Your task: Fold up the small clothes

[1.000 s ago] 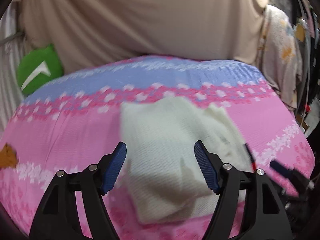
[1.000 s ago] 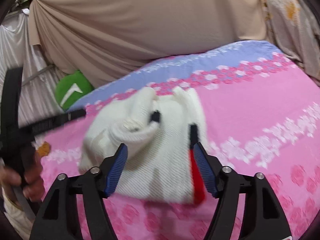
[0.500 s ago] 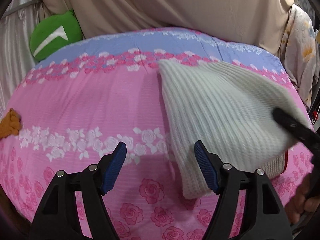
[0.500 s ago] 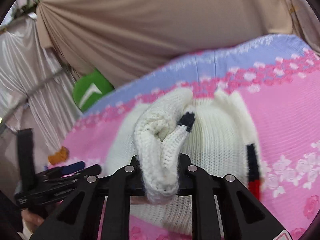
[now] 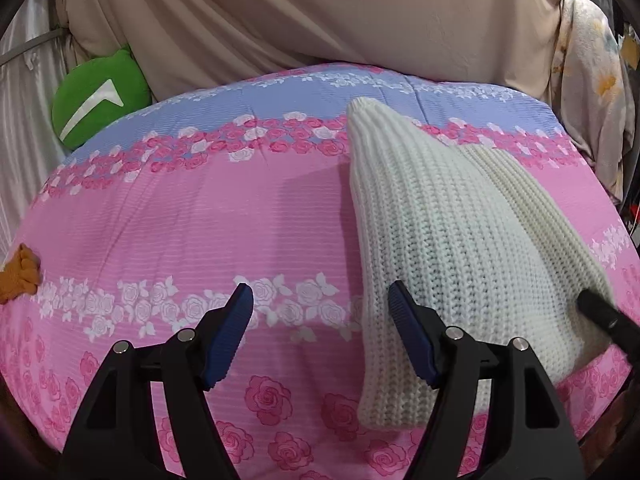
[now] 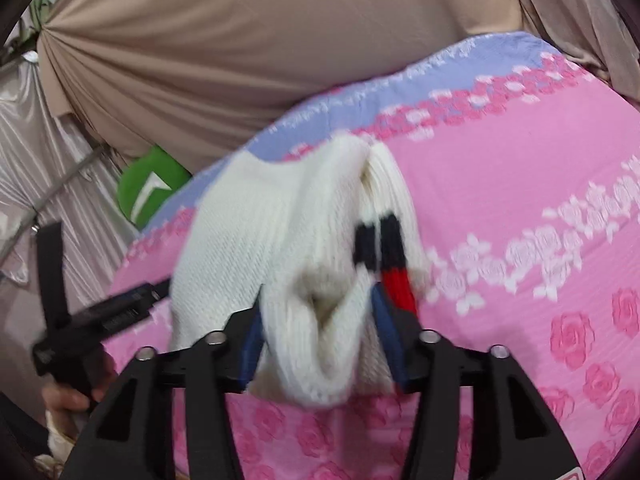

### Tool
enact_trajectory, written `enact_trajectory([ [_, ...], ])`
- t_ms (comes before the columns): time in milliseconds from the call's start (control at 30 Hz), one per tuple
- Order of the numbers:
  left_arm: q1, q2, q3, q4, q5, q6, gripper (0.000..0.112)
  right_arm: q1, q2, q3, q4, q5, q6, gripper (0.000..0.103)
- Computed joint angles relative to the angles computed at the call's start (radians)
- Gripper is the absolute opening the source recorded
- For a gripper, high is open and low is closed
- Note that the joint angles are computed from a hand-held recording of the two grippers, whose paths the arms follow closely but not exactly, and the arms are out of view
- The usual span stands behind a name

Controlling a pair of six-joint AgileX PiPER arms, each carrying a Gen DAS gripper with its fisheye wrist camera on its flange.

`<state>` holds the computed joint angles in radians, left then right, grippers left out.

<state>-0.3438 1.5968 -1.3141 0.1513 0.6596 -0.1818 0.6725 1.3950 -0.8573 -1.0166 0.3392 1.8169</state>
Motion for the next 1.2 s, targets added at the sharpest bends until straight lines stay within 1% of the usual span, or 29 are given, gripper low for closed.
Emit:
enact_trajectory([
  [33,0.006,0.0,-0.006,-0.008,0.004,0.002,0.068,-0.015,0.0,-0.01,0.022,-0.014,-0.034,0.063],
  [67,0.007,-0.002,-0.009,-0.01,0.007,0.0,0.068,-0.036,0.021,-0.033,0.077,-0.023,-0.108,0.066],
  [133,0.011,-0.007,-0.015,-0.02,0.012,0.005,0.068,-0.07,0.064,-0.072,0.205,-0.033,-0.256,0.066],
  [167,0.01,-0.01,-0.019,-0.022,0.014,0.006,0.068,-0.101,0.098,-0.092,0.303,-0.056,-0.353,0.066],
  [200,0.006,-0.014,-0.02,-0.014,0.013,-0.001,0.068,-0.12,0.129,-0.107,0.365,-0.073,-0.41,0.066],
  [267,-0.004,-0.022,-0.024,-0.009,0.015,-0.006,0.068,-0.131,0.169,-0.129,0.385,-0.087,-0.43,0.066],
  [300,-0.008,-0.024,-0.028,-0.007,0.017,-0.007,0.068,-0.13,0.181,-0.141,0.383,-0.087,-0.434,0.063],
  [333,-0.015,-0.025,-0.032,-0.001,0.019,-0.013,0.068,-0.131,0.185,-0.156,0.419,-0.085,-0.477,0.041],
  [367,-0.021,-0.027,-0.036,0.0,0.02,-0.012,0.068,-0.128,0.192,-0.175,0.437,-0.082,-0.507,0.023],
  [400,-0.026,-0.026,-0.042,-0.002,0.023,-0.011,0.068,-0.124,0.185,-0.183,0.415,-0.079,-0.497,0.022],
  [433,-0.029,-0.027,-0.048,-0.006,0.024,-0.01,0.068,-0.108,0.167,-0.193,0.353,-0.058,-0.446,0.02],
  [500,-0.04,-0.029,-0.057,-0.013,0.023,-0.008,0.068,-0.052,0.116,-0.206,0.153,0.015,-0.289,0.019],
  [533,-0.046,-0.029,-0.061,-0.013,0.022,-0.01,0.068,-0.03,0.088,-0.196,0.053,0.03,-0.199,0.019],
  [567,-0.053,-0.027,-0.063,-0.016,0.019,-0.01,0.068,-0.012,0.062,-0.186,-0.017,0.053,-0.14,0.019],
  [600,-0.057,-0.021,-0.062,-0.018,0.015,-0.01,0.068,-0.002,0.055,-0.182,-0.048,0.077,-0.116,0.019],
  [633,-0.068,-0.002,-0.067,-0.008,0.013,-0.019,0.068,-0.004,0.062,-0.18,-0.038,0.096,-0.128,0.019],
  [667,-0.078,0.019,-0.071,0.009,0.015,-0.03,0.068,-0.036,0.098,-0.173,0.012,0.094,-0.162,0.019],
  [700,-0.089,0.051,-0.078,0.027,0.017,-0.042,0.07,-0.074,0.144,-0.178,0.101,0.077,-0.236,0.019],
  [733,-0.093,0.078,-0.082,0.03,0.014,-0.042,0.07,-0.126,0.197,-0.162,0.201,0.033,-0.325,0.02],
  [767,-0.1,0.11,-0.086,0.036,0.01,-0.048,0.071,-0.156,0.21,-0.146,0.278,-0.019,-0.377,0.021],
  [800,-0.106,0.122,-0.079,0.058,-0.004,-0.073,0.072,-0.165,0.183,-0.125,0.314,-0.043,-0.391,0.021],
  [833,-0.115,0.12,-0.067,0.096,-0.016,-0.11,0.072,-0.153,0.145,-0.115,0.311,-0.026,-0.384,0.022],
  [867,-0.121,0.11,-0.066,0.111,-0.009,-0.122,0.072,-0.128,0.114,-0.117,0.267,0.014,-0.346,0.023],
  [900,-0.122,0.096,-0.066,0.11,-0.005,-0.123,0.071,-0.1,0.085,-0.117,0.211,0.048,-0.301,0.024],
  [967,-0.117,0.061,-0.065,0.085,-0.011,-0.109,0.07,-0.063,0.057,-0.13,0.172,0.106,-0.274,0.027],
  [1033,-0.116,0.063,-0.082,0.088,-0.008,-0.113,0.07,-0.052,0.064,-0.144,0.164,0.122,-0.282,0.026],
  [1067,-0.123,0.088,-0.102,0.116,0.006,-0.131,0.07,-0.049,0.099,-0.17,0.169,0.153,-0.298,0.026],
  [1133,-0.121,0.145,-0.136,0.123,0.033,-0.129,0.071,-0.031,0.174,-0.238,0.184,0.281,-0.312,0.024],
  [1200,-0.11,0.159,-0.127,0.106,0.015,-0.12,0.072,0.015,0.147,-0.232,0.1,0.312,-0.22,0.024],
])
